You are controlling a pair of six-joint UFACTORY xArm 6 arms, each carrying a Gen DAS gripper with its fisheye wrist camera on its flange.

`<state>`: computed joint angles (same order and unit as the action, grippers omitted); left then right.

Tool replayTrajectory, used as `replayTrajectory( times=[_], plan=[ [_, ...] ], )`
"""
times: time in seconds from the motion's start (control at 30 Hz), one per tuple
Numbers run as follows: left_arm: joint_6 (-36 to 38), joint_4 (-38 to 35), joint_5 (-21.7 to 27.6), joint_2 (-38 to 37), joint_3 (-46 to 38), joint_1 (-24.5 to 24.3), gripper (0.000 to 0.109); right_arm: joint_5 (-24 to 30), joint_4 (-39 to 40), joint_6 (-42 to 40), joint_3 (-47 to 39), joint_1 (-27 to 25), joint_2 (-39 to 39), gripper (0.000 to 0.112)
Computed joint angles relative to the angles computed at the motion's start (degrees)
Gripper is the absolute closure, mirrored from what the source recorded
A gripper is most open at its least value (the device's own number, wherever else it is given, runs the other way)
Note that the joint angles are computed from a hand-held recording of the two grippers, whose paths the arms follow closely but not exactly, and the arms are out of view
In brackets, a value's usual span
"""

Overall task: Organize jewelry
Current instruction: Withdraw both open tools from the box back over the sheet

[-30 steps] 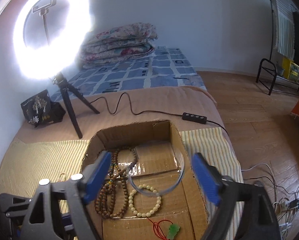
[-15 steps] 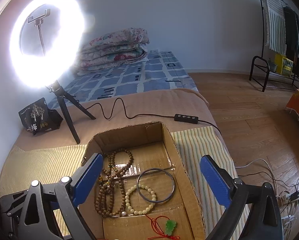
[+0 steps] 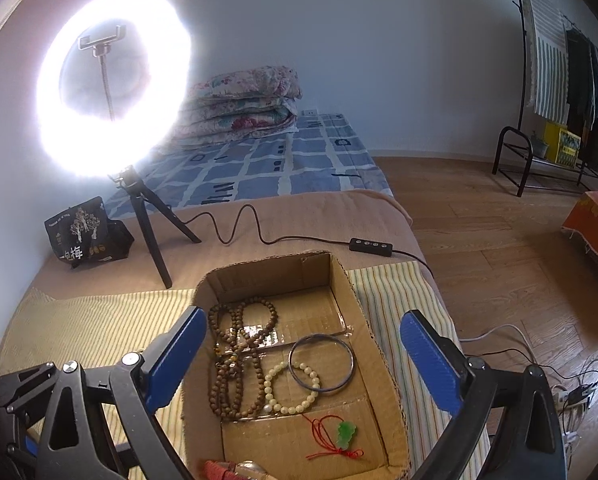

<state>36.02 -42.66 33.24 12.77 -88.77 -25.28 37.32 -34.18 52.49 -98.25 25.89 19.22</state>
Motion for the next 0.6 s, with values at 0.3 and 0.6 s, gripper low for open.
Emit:
replayTrajectory(
  times=[0.3, 0.6],
  plan=[
    [2.0, -0.5, 0.0, -3.7, 3.4, 2.5, 0.051, 3.3, -4.3, 3.5, 3.7, 3.0, -4.9, 0.013],
    [4.5, -1.2, -0.4, -6.3, 7.0, 7.2, 0.051, 3.6, -6.1, 7.7, 10.4, 7.8, -11.2, 0.013]
  ],
)
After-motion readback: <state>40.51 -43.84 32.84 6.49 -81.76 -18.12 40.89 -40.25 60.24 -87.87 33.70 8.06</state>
